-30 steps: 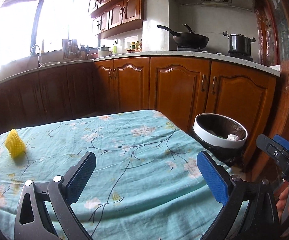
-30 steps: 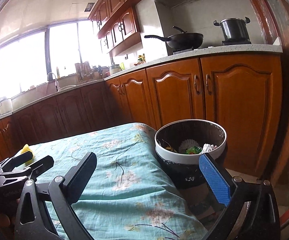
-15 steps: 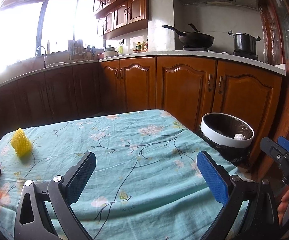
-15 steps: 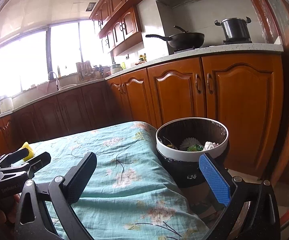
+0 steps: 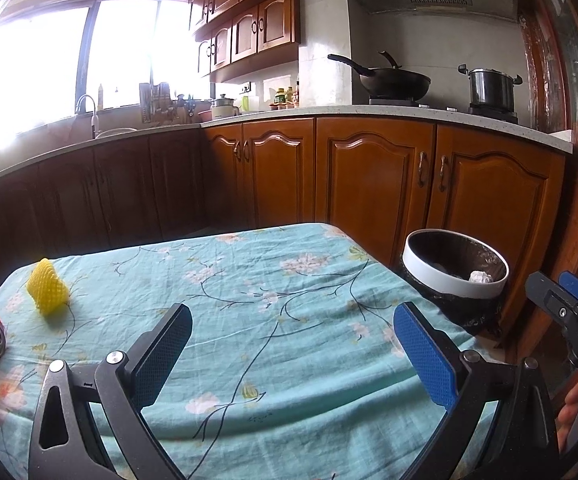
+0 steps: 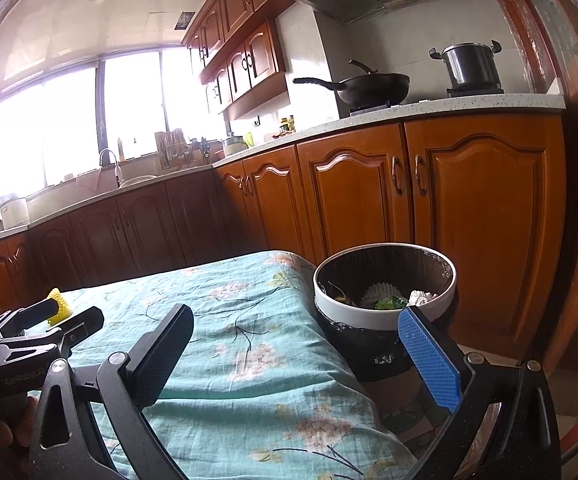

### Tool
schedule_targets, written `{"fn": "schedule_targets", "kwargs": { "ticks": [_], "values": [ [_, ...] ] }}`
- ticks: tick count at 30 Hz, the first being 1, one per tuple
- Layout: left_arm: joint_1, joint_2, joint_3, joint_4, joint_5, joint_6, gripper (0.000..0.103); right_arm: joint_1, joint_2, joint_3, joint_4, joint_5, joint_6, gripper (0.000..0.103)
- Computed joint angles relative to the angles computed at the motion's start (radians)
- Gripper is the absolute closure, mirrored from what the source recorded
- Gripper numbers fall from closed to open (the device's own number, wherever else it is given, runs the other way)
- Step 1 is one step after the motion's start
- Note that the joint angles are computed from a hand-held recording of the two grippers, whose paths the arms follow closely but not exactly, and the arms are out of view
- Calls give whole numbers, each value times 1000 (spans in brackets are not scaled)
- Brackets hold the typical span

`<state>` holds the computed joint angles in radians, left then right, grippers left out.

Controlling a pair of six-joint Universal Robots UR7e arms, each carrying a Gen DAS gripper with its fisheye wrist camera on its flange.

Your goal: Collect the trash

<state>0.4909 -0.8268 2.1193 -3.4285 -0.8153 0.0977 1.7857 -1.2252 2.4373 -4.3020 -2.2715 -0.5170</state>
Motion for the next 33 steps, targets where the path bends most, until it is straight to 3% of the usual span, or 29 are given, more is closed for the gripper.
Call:
{"fn": "schedule_targets", "kwargs": {
  "ticks": [33],
  "values": [
    [9,-1,12,-49,-31,46,1,1,-12,10,14,18,28,0]
  ]
}}
